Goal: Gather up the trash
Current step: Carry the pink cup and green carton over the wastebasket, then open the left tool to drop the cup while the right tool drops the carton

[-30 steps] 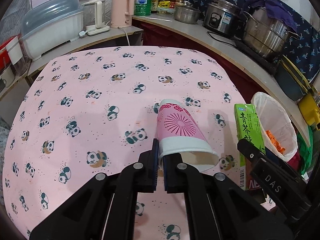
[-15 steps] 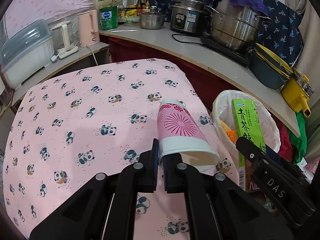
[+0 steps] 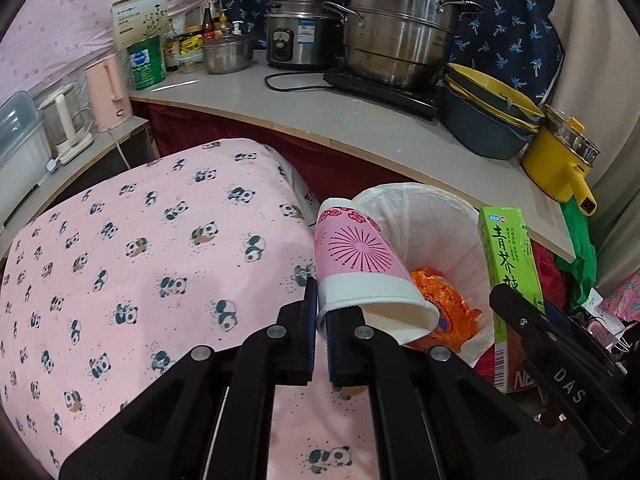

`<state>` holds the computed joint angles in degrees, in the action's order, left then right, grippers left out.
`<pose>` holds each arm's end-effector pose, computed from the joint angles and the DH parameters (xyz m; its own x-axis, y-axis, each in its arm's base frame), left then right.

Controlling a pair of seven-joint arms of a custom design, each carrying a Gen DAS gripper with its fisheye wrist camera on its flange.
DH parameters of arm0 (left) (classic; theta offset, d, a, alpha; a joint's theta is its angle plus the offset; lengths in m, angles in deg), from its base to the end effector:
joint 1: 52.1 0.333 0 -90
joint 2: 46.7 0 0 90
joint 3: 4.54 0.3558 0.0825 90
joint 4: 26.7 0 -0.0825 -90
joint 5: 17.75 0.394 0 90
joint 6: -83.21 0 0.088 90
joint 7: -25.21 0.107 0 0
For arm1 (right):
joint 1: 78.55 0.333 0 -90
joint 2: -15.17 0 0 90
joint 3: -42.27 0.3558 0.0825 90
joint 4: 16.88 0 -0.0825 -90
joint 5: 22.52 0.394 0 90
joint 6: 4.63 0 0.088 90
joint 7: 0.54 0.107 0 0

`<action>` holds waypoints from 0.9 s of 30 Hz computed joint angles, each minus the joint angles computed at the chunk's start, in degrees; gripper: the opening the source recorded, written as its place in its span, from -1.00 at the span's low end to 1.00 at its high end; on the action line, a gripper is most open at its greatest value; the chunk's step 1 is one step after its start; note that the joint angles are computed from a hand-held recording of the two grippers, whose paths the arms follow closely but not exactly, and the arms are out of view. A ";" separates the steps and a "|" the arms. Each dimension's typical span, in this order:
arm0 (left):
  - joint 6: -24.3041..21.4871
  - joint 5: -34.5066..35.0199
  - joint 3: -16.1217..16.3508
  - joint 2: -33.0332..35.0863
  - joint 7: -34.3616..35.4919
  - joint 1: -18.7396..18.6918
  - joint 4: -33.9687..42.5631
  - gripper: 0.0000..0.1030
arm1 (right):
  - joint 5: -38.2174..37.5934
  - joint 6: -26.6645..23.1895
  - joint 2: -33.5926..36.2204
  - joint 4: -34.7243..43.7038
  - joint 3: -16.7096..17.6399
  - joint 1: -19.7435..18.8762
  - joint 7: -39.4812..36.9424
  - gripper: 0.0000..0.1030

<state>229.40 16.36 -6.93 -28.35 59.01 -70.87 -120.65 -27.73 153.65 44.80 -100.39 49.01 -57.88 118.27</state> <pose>0.6683 -0.2624 0.5299 0.1872 -0.9794 0.0761 -0.7248 -0.1900 -0.6622 0.7005 0.3425 0.5115 0.1256 -0.9390 -0.3202 -0.7636 0.1145 -0.6355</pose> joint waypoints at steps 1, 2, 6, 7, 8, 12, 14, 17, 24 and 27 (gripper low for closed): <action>-0.28 -0.44 -0.28 1.16 0.81 0.01 1.54 -0.93 | 0.06 -0.08 0.10 0.08 -0.30 -0.20 0.25 -0.01; -0.46 -1.28 -0.55 2.38 1.93 0.10 3.14 -0.93 | 0.19 -0.12 0.15 0.07 -0.48 -0.49 0.44 0.00; -1.47 -5.45 -0.80 7.20 6.74 -0.22 9.33 -0.93 | 0.39 -0.14 0.61 0.16 -1.30 -1.48 1.59 0.00; -1.91 -6.21 -0.61 8.20 7.67 -0.53 10.65 -0.93 | 0.25 -0.18 0.69 0.19 -1.53 -1.57 1.90 0.00; -2.32 -7.11 -0.51 9.45 8.73 -0.73 12.28 -0.92 | 0.19 -0.19 0.80 0.23 -1.64 -1.73 2.14 0.00; -2.85 -10.97 -0.37 12.81 12.47 -1.04 16.46 -0.90 | 0.19 -0.61 1.53 0.90 -1.61 -2.37 2.54 0.00; -3.30 -13.13 -0.45 14.29 14.37 -1.03 18.38 -0.86 | 0.34 -1.01 2.14 1.64 -1.42 -2.64 2.36 0.00; -3.70 -13.61 1.17 15.50 14.43 -2.17 19.93 -0.56 | 0.72 -1.60 3.02 2.73 -1.07 -2.97 1.89 0.00; -1.75 -11.62 4.01 14.03 10.54 -3.36 17.39 -0.32 | 1.89 -2.78 4.94 5.21 0.00 -3.41 -0.46 0.00; -1.69 -11.22 4.10 13.23 9.24 -3.02 16.18 -0.32 | 2.65 -3.92 6.29 7.22 0.66 -3.45 -2.15 0.00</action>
<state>227.70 5.14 -2.83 -15.12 68.25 -73.89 -104.47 -25.08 149.73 51.09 -93.17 49.67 -61.33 116.12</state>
